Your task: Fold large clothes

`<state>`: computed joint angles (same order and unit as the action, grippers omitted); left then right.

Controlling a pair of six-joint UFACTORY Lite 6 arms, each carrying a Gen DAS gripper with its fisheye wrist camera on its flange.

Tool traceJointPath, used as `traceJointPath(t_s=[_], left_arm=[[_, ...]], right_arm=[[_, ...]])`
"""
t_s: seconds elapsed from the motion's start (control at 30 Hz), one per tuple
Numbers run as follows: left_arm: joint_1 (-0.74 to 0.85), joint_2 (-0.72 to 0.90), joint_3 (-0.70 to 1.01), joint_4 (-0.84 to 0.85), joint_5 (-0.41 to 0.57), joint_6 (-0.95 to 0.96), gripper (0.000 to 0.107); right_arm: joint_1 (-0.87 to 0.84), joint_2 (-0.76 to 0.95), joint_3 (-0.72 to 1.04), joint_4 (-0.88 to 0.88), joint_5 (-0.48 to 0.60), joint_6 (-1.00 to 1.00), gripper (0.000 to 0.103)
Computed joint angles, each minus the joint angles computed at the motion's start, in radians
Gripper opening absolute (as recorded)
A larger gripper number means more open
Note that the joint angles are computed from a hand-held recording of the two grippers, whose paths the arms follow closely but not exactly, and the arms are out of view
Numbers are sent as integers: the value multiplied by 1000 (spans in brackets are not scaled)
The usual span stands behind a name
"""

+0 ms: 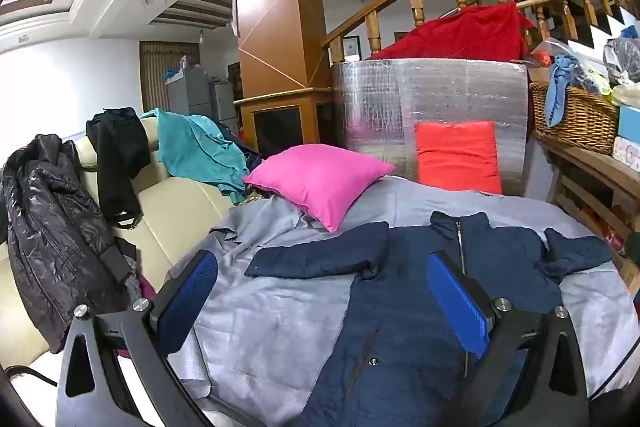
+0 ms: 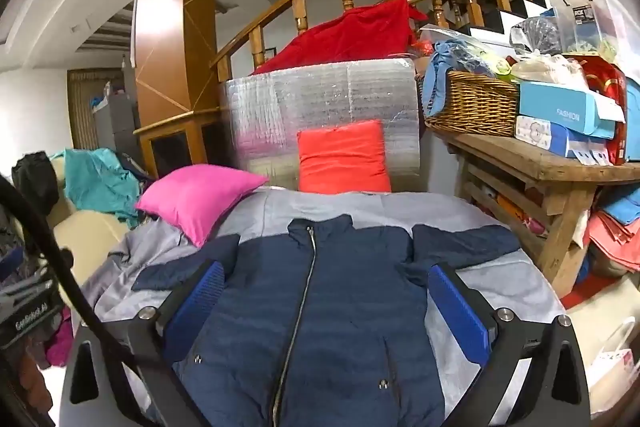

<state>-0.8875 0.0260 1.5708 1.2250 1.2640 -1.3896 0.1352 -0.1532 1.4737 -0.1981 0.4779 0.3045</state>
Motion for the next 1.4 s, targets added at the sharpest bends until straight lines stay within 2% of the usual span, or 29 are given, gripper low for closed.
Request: traceJointPath(t_s=[0.13,0.17,0.23,0.37,0.47,0.53,0.6,0.67,0.77,0.87,0.97,1.2,1.4], left_arm=[[16,60,48,1,-2,20,103],[17,75,61,-1,-4,20,103],[15,94,77,-3,-15,13,103],[-6,132,110,-3,-15,11,103],[-15,164,149,-10,-13,22,103],[-20,189,182,-11,-6,31,103],[-26,207,205,-11,0,37,103],[-32,220,223,-11,6,43,103],[-41,230,235,-7,10,51,103],[-42,235,236,-2,9,48,103],[-35,235,233,-9,0,49,103],[-10,214,199,-17,-28,38,103],[9,199,164,-21,-57,21,103]], right_arm=[[-33,30,-35,39,-69,-7,103],[-57,58,1,97,-55,-70,103],[-63,72,4,98,-39,-75,103],[-125,18,-122,192,-111,-183,103],[-188,18,-117,346,-92,-329,103],[-211,7,-120,386,-71,-363,103],[-214,21,-80,369,-9,-334,103],[-210,24,-78,372,3,-325,103],[-204,8,-124,363,-75,-334,103],[-209,-2,-139,361,-76,-332,103],[-210,12,-104,320,-10,-297,103],[-180,8,-133,279,-61,-240,103],[-149,20,-128,208,-50,-176,103]])
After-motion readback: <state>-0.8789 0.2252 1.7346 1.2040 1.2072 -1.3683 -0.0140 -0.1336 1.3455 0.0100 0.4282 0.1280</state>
